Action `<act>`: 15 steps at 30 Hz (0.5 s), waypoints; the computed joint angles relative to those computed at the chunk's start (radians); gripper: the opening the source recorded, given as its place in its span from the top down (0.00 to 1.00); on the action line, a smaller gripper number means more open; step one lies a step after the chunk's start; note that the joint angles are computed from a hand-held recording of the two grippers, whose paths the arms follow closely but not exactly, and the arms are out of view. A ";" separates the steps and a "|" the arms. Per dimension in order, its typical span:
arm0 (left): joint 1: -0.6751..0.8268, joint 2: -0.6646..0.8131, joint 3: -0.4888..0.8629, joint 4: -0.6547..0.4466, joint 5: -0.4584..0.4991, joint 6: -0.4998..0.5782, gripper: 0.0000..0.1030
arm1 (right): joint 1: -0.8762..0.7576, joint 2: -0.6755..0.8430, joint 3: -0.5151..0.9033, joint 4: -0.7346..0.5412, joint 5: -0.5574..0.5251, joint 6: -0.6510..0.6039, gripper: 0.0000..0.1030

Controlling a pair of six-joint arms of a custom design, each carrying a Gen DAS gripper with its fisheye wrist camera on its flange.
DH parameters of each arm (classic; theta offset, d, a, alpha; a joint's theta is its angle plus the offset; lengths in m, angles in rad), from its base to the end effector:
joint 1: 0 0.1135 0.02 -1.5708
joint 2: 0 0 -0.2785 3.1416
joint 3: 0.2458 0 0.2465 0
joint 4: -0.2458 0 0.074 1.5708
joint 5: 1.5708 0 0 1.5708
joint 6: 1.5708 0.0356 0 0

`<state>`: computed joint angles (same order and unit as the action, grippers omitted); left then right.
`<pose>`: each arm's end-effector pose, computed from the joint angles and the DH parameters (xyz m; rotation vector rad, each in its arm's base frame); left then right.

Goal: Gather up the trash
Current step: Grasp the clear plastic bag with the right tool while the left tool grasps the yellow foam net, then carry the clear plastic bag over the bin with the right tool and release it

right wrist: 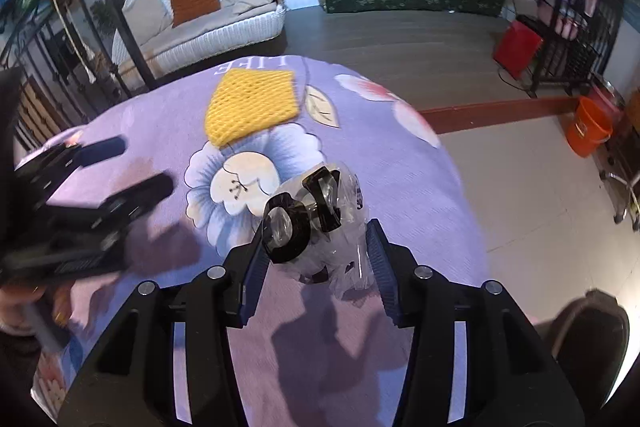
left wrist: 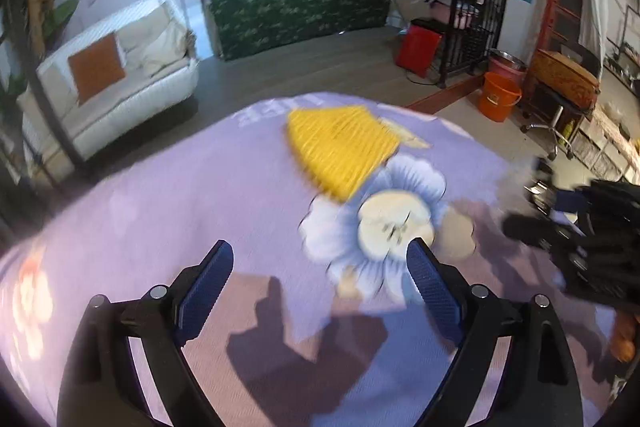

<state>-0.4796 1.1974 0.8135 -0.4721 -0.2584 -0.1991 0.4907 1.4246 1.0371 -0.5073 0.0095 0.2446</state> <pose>0.2115 -0.0997 0.2570 0.2190 2.3793 -0.0043 0.2577 0.1373 0.2687 -0.3015 2.4722 0.3036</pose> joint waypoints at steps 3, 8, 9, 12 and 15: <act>-0.032 0.134 0.072 0.058 -0.027 0.032 0.16 | -0.041 -0.098 -0.065 -0.024 -0.019 -0.003 0.53; -0.031 0.346 0.215 0.045 -0.075 0.062 0.23 | -0.134 -0.250 -0.162 -0.065 -0.067 0.004 0.53; -0.017 0.389 0.244 0.034 -0.062 0.049 0.30 | -0.156 -0.280 -0.182 -0.070 -0.081 0.003 0.53; 0.017 0.428 0.261 0.035 -0.034 0.010 0.55 | -0.196 -0.350 -0.231 -0.082 -0.082 0.015 0.53; 0.045 0.402 0.240 0.047 -0.005 -0.053 0.75 | -0.237 -0.417 -0.281 -0.087 -0.078 0.022 0.53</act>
<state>-0.4341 1.5996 1.0532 -0.4249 -0.2632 -0.2518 0.2533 1.0079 0.7560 -0.5939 -0.0689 0.2662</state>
